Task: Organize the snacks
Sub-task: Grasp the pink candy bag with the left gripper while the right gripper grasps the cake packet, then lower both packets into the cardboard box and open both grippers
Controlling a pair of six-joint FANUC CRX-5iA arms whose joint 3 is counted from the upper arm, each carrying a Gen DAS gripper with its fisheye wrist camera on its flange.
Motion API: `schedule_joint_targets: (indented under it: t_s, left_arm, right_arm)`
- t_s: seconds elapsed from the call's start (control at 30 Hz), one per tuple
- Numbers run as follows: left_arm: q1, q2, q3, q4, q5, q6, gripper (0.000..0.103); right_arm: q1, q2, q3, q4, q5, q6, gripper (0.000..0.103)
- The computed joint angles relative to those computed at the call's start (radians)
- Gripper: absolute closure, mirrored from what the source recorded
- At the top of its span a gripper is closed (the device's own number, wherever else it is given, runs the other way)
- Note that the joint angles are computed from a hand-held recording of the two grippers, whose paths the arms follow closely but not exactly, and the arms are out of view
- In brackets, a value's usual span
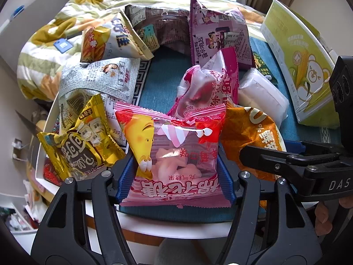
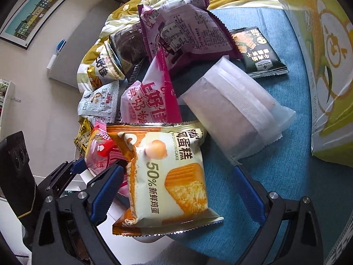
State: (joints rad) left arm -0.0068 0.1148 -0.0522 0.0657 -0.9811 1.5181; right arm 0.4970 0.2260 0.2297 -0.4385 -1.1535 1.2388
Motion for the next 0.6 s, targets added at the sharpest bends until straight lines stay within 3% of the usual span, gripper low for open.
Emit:
schedule_joint_targets:
  t_s: [0.17, 0.6]
  left_arm:
    - [-0.001, -0.007, -0.002, 0.0, -0.011, -0.013, 0.042]
    - [0.053, -0.107, -0.072, 0.122, 0.018, -0.151, 0.042]
  right_arm:
    - [-0.016, 0.008, 0.011, -0.075, -0.011, 0.028, 0.038]
    - [0.084, -0.101, -0.067, 0.112, 0.072, -0.133, 0.042]
